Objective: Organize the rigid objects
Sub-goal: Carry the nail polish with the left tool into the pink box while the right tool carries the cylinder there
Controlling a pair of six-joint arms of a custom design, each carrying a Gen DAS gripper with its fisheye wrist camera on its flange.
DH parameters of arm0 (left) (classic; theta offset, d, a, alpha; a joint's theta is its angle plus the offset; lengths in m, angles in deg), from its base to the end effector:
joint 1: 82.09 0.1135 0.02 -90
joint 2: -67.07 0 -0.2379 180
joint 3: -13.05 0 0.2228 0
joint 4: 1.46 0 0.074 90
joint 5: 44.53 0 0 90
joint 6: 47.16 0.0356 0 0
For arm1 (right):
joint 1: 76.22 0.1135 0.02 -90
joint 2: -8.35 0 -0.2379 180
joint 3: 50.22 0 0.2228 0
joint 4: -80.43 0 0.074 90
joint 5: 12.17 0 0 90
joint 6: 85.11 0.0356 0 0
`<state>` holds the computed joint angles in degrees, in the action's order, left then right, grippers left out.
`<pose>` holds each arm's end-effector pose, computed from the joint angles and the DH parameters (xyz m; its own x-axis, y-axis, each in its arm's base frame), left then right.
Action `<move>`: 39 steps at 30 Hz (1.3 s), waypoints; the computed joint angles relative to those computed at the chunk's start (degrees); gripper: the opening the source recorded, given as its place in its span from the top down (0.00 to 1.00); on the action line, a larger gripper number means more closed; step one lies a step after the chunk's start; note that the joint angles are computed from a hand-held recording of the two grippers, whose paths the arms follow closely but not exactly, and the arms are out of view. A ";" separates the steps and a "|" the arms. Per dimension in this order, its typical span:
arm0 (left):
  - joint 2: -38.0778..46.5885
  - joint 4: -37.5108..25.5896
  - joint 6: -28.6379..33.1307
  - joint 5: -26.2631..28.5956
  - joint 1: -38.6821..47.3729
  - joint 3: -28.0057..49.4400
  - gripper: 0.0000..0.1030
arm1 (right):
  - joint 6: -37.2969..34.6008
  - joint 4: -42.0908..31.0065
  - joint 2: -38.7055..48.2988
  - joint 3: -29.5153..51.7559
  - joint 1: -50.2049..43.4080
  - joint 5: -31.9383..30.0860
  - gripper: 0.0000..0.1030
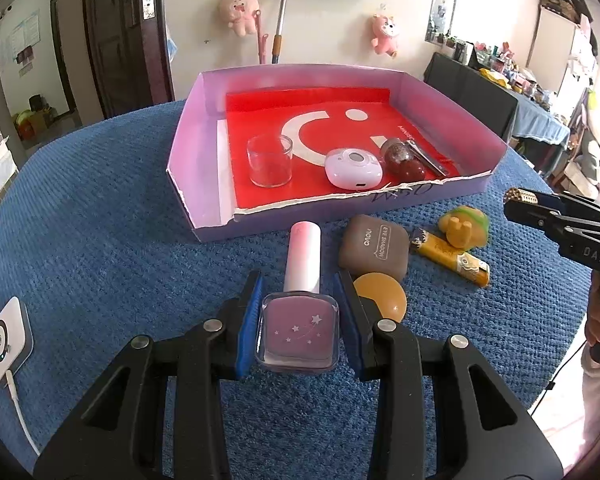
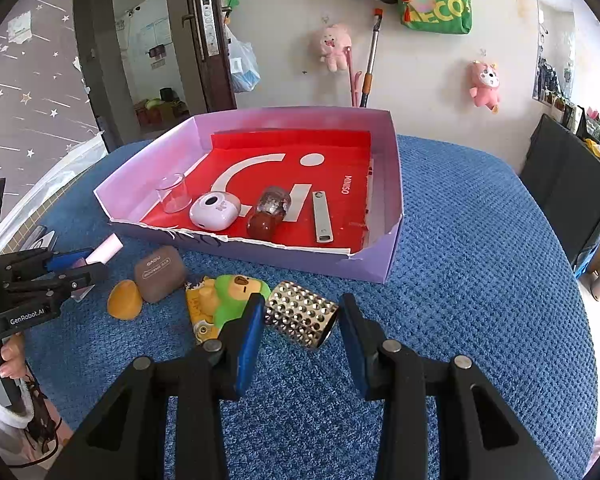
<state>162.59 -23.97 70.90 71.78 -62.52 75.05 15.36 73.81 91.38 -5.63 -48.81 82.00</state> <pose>0.2765 0.0815 0.1394 -0.7210 0.1912 -0.6660 0.3085 0.9492 -0.0615 0.2169 0.1096 0.1336 -0.6931 -0.1552 -0.7040 -0.2925 0.9531 0.0777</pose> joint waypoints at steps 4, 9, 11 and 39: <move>-0.73 -0.13 0.09 0.34 -0.06 -0.07 0.67 | 0.04 -0.06 0.31 0.35 -0.01 -0.11 0.61; -1.78 -1.03 0.23 0.94 -0.02 0.26 0.67 | -0.04 -0.22 0.36 0.68 0.12 0.03 0.61; -2.12 -1.93 0.21 1.53 -0.06 0.83 0.67 | -0.19 -0.46 0.34 1.03 0.08 -0.01 0.61; 38.68 -32.40 -5.84 -3.36 -16.83 65.72 0.67 | -11.57 -24.90 34.20 52.64 -3.20 -3.87 0.60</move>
<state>201.27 -56.37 65.07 68.42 -79.35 140.77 3.80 48.91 125.58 47.01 -52.02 78.12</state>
